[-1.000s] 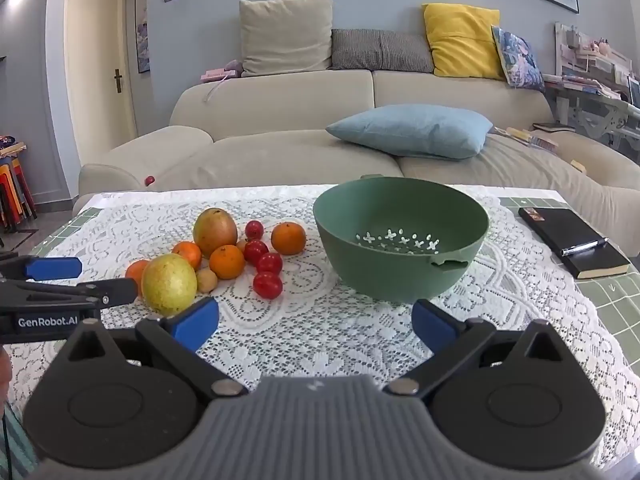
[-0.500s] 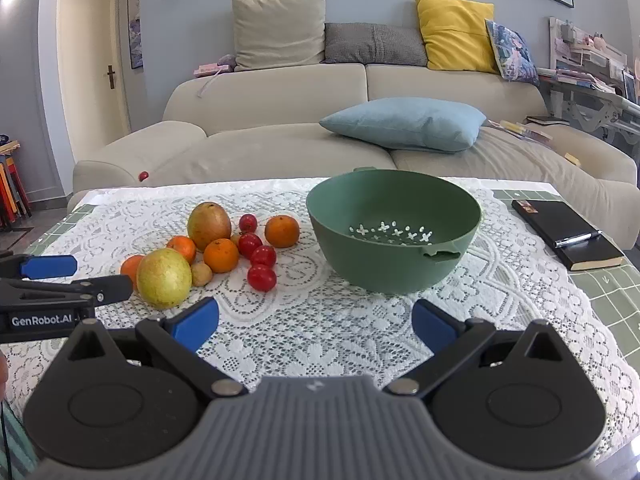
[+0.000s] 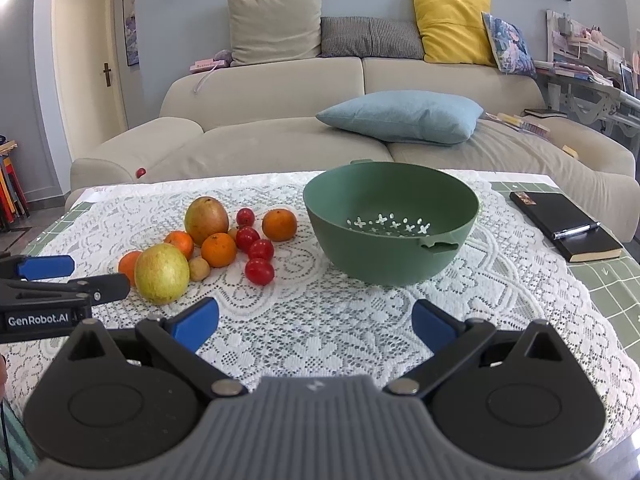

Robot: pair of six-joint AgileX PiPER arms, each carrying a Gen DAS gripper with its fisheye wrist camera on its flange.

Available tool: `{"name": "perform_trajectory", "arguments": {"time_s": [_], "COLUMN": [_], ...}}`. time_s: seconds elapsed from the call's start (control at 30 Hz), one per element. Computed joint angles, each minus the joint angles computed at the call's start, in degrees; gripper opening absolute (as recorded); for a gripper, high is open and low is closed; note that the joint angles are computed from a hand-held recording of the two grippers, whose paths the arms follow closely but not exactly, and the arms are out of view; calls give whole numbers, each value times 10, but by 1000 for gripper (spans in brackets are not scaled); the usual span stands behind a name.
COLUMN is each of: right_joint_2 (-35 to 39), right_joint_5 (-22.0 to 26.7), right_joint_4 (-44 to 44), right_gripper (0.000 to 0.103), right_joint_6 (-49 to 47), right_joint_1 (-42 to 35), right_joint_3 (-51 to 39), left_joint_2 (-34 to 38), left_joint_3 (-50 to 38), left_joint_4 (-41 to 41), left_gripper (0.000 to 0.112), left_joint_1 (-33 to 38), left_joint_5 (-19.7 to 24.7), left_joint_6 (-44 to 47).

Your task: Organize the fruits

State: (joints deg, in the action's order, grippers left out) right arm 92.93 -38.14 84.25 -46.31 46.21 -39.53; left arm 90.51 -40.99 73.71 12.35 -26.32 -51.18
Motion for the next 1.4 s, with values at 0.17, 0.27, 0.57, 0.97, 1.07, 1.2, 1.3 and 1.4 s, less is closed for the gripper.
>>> {"name": "perform_trajectory", "arguments": {"time_s": [0.17,0.27,0.57,0.97,1.07,1.2,1.3,1.4], "right_joint_2": [1,2,4,6,7,10,11,12], "right_joint_5": [6,7,11,27,32,39,39,43], "right_joint_4": [3,7,17,15,14,13,9,9], "right_gripper": [99,99,99,99,99,99,99,99], "right_joint_6": [-3,-7,-15,-21,-23,-26,-25,-23], "right_joint_1": [-3,-4,-8,-19,-22,-28,-30,-34], "right_joint_3": [-2,-4,-8,-11,-13,-16,-17,-17], "left_joint_2": [-1,0,-1,4,6,9,10,12], "left_joint_3": [0,-4,-11,-20,-21,-24,-25,-28], "left_joint_4": [10,19,39,48,46,48,48,55], "left_gripper": [94,94,94,94,94,94,94,94], "left_joint_1": [0,0,3,1,0,-1,-2,-4], "left_joint_5": [1,2,1,9,12,14,15,15], "left_joint_6": [-12,-23,-46,-60,-60,-63,-62,-67]}}
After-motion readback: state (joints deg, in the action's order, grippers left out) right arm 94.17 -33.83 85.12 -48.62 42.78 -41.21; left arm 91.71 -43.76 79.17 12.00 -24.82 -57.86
